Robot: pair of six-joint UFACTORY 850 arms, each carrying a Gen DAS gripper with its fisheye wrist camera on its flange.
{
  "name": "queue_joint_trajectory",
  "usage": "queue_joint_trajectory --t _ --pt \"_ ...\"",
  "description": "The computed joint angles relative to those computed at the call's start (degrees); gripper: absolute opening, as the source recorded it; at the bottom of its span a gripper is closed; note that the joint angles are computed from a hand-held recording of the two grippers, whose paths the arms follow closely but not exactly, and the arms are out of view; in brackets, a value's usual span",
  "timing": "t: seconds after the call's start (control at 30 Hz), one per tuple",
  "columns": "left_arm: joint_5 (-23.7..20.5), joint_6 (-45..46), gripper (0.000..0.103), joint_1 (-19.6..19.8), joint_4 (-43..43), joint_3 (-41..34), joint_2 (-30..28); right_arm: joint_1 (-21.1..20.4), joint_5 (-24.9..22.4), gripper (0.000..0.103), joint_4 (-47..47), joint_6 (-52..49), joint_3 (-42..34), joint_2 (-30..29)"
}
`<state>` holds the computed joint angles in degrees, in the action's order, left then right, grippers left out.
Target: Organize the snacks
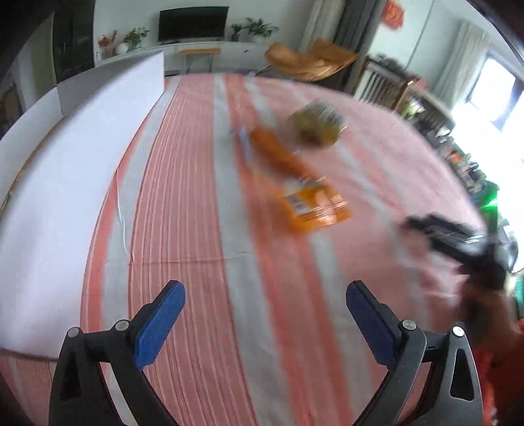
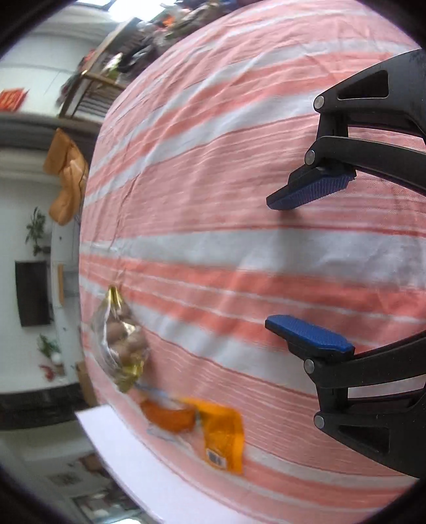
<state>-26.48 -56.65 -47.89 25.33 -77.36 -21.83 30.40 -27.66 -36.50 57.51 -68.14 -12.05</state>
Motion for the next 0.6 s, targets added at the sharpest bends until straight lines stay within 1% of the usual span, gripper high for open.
queue_joint_trajectory --t 0.03,0.1,0.17,0.2,0.23,0.3,0.33,0.4,0.6 --pt "-0.6 -2.3 0.098 -0.1 2.4 -0.1 -0.6 -0.1 0.2 0.070 -0.6 1.0 -1.1 -1.5" --pt "-2.3 -6.3 0.098 -0.5 6.9 -0.5 -1.5 -0.7 0.6 0.071 0.1 0.7 -1.5 -1.8" --pt "-3.7 -8.6 0.098 -0.4 10.3 -0.8 -2.2 -0.8 0.4 0.077 0.9 -0.2 -2.2 -2.4" --pt "-4.1 -8.5 0.098 -0.4 10.6 -1.1 -2.5 -0.6 -0.2 0.079 0.9 -0.7 -2.5 -2.7" --pt "-4.2 -8.3 0.098 -0.3 10.8 -1.5 -3.1 -0.4 -0.8 0.081 0.9 -1.0 -4.2 -4.2" --pt "-4.0 -8.5 0.098 -0.3 11.0 -1.2 -3.6 -0.6 -0.6 0.082 1.2 -1.1 -4.5 -4.6" --pt "-3.6 -10.0 0.098 -0.4 12.2 -0.5 -3.6 -0.7 -0.1 0.082 0.9 -0.6 -4.0 -4.5" --pt "-4.3 -15.0 0.100 -1.2 18.0 0.0 -3.7 -0.5 -0.4 0.083 0.5 -0.2 -3.5 -4.0" --pt "-3.7 -16.8 0.102 -0.9 19.7 0.3 -4.0 -0.6 -0.4 0.084 0.6 -0.1 -3.1 -3.7"
